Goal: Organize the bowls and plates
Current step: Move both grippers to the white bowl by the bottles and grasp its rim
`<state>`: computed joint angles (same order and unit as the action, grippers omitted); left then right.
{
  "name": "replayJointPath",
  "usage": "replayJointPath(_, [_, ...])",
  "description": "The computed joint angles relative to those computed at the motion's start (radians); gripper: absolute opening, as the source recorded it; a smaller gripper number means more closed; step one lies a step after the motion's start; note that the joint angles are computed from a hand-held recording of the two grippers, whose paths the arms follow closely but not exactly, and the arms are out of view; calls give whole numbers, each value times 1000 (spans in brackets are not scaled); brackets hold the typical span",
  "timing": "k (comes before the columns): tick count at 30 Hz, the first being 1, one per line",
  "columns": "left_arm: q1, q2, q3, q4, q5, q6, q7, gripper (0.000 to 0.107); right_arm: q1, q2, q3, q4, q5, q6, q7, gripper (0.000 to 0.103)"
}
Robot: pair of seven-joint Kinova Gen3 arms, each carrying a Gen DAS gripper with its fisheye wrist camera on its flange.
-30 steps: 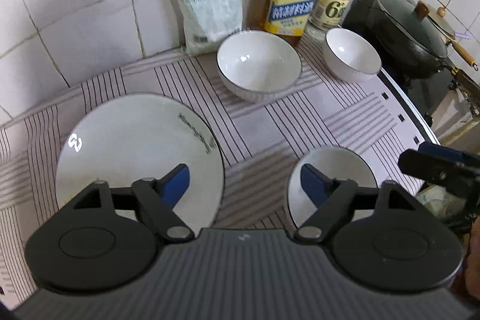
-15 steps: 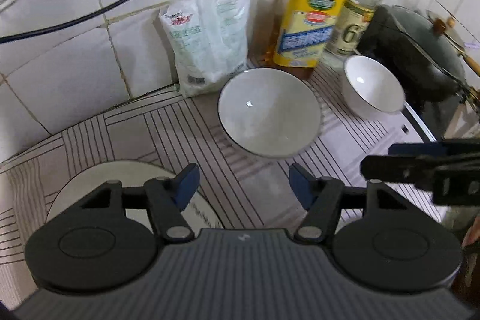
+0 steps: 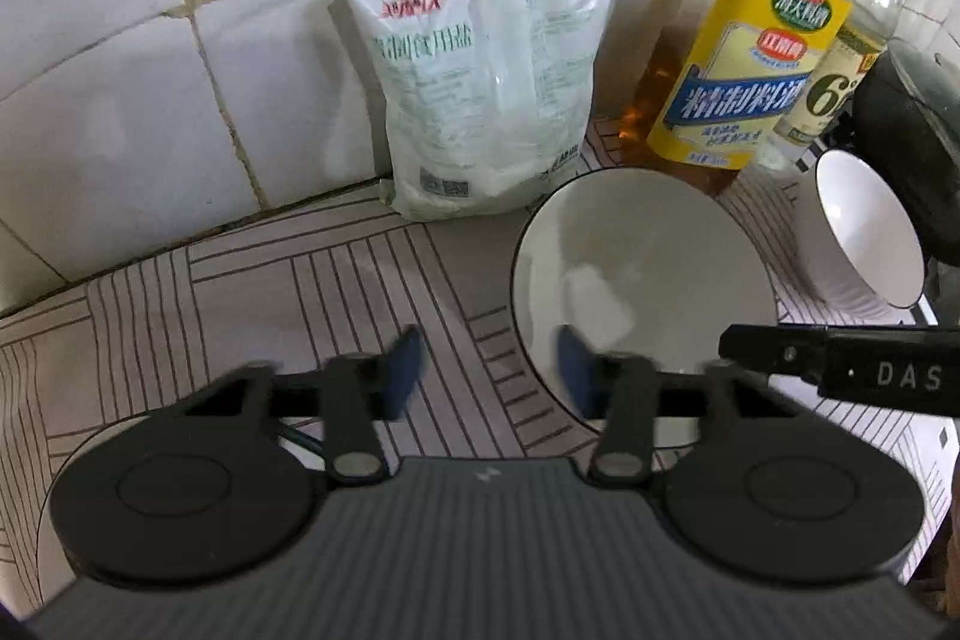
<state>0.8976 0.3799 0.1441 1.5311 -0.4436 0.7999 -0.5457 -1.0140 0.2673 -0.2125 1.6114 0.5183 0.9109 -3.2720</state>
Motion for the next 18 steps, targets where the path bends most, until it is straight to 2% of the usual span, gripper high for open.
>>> replayJointPath(3, [-27, -10, 17, 27, 31, -59, -37, 16, -5, -6, 4, 19, 20, -32, -16, 17])
replayJointPath(4, [-19, -7, 16, 22, 25, -54, -45, 14, -8, -2, 2, 14, 28, -21, -16, 17])
replayJointPath(9, [30, 0, -7, 11, -20, -33, 0, 13, -7, 1, 2, 13, 32, -13, -10, 15])
replayJointPath(14, [-19, 7, 18, 21, 60, -65, -23, 13, 2, 29, 6, 2, 12, -16, 13, 13])
replayJointPath(18, [6, 3, 1, 24, 56, -62, 4, 12, -14, 41, 18, 3, 16, -19, 9, 13])
